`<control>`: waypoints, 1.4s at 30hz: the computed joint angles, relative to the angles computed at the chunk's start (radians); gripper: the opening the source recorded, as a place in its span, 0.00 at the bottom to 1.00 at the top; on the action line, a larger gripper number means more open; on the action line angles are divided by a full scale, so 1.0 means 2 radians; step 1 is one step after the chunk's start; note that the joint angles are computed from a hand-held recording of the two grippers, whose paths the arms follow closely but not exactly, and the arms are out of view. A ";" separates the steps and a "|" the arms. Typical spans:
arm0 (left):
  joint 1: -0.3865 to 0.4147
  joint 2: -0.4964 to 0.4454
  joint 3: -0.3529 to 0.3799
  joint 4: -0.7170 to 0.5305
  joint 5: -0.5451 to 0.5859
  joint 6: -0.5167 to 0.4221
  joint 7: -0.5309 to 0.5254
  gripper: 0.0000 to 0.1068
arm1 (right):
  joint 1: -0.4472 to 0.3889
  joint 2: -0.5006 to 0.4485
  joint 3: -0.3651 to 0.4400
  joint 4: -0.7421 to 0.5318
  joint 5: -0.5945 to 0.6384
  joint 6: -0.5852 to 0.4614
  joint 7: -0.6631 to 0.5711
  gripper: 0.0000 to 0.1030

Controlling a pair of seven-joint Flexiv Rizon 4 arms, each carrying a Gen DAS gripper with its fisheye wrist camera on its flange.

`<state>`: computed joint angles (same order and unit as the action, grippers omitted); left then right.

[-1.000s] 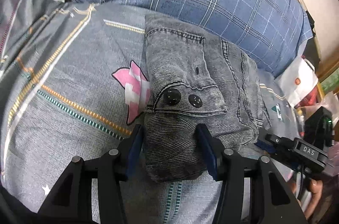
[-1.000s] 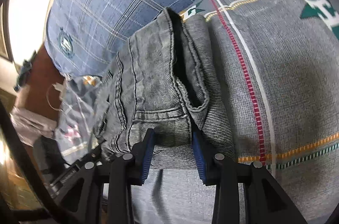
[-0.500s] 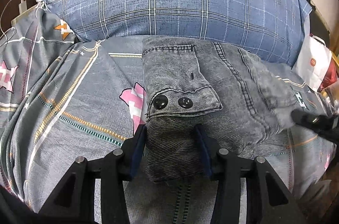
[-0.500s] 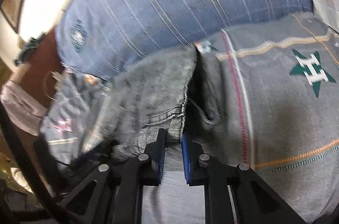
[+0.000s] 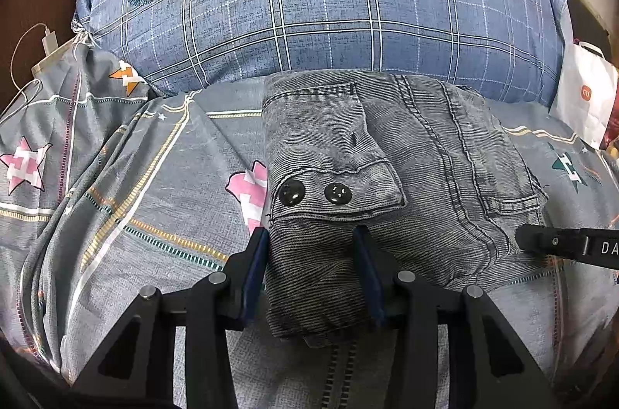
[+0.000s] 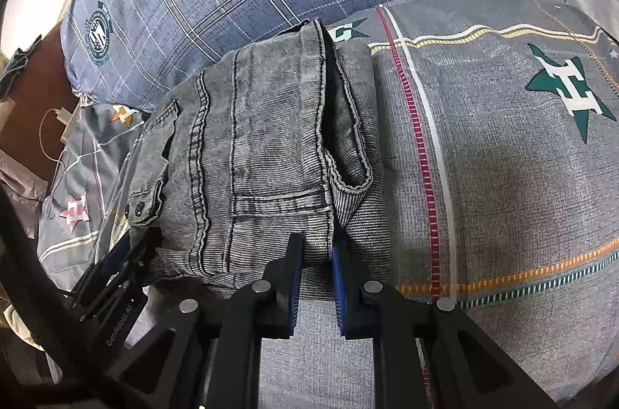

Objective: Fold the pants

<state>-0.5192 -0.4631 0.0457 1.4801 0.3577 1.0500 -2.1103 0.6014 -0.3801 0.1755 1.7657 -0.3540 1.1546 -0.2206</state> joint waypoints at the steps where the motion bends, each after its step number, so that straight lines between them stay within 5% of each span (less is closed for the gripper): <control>1: -0.001 0.000 0.001 0.000 0.001 -0.001 -0.001 0.43 | 0.000 0.000 0.001 0.000 0.001 -0.001 -0.001 0.15; 13: -0.001 0.001 0.000 -0.003 0.007 -0.005 0.000 0.43 | -0.001 -0.013 0.009 -0.025 0.018 -0.032 -0.025 0.15; 19: 0.021 0.003 -0.019 0.012 -0.033 0.011 0.030 0.43 | -0.004 -0.019 0.016 -0.038 0.039 -0.043 -0.047 0.15; 25: 0.049 0.027 -0.042 0.029 -0.095 0.005 0.098 0.46 | 0.003 0.001 0.001 -0.011 0.026 0.016 -0.024 0.19; 26: 0.063 0.037 -0.054 0.035 -0.124 0.010 0.118 0.55 | 0.011 0.014 -0.015 0.005 0.002 0.048 -0.006 0.30; 27: 0.074 0.040 -0.064 0.039 -0.149 0.016 0.132 0.66 | 0.014 0.021 -0.024 0.011 -0.014 0.064 0.004 0.58; 29: 0.094 0.043 -0.076 0.034 -0.199 0.021 0.154 0.68 | 0.022 0.035 -0.049 0.021 -0.062 0.095 0.033 0.85; 32: 0.105 0.013 -0.074 -0.032 -0.232 -0.028 0.166 0.68 | -0.003 0.030 -0.033 -0.007 -0.062 0.086 0.005 0.85; 37: 0.113 -0.081 -0.067 -0.164 -0.258 -0.118 0.166 0.69 | -0.091 -0.045 0.045 -0.106 0.076 0.080 -0.117 0.85; 42: 0.131 -0.151 -0.099 -0.208 -0.326 -0.147 0.191 0.67 | -0.097 -0.090 0.035 -0.126 0.130 0.071 -0.141 0.85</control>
<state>-0.2567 -0.7646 -0.1532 1.0633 -0.2940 0.7552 -1.7284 0.4081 -0.5594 0.2448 1.5146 -0.0949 1.2963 -0.5034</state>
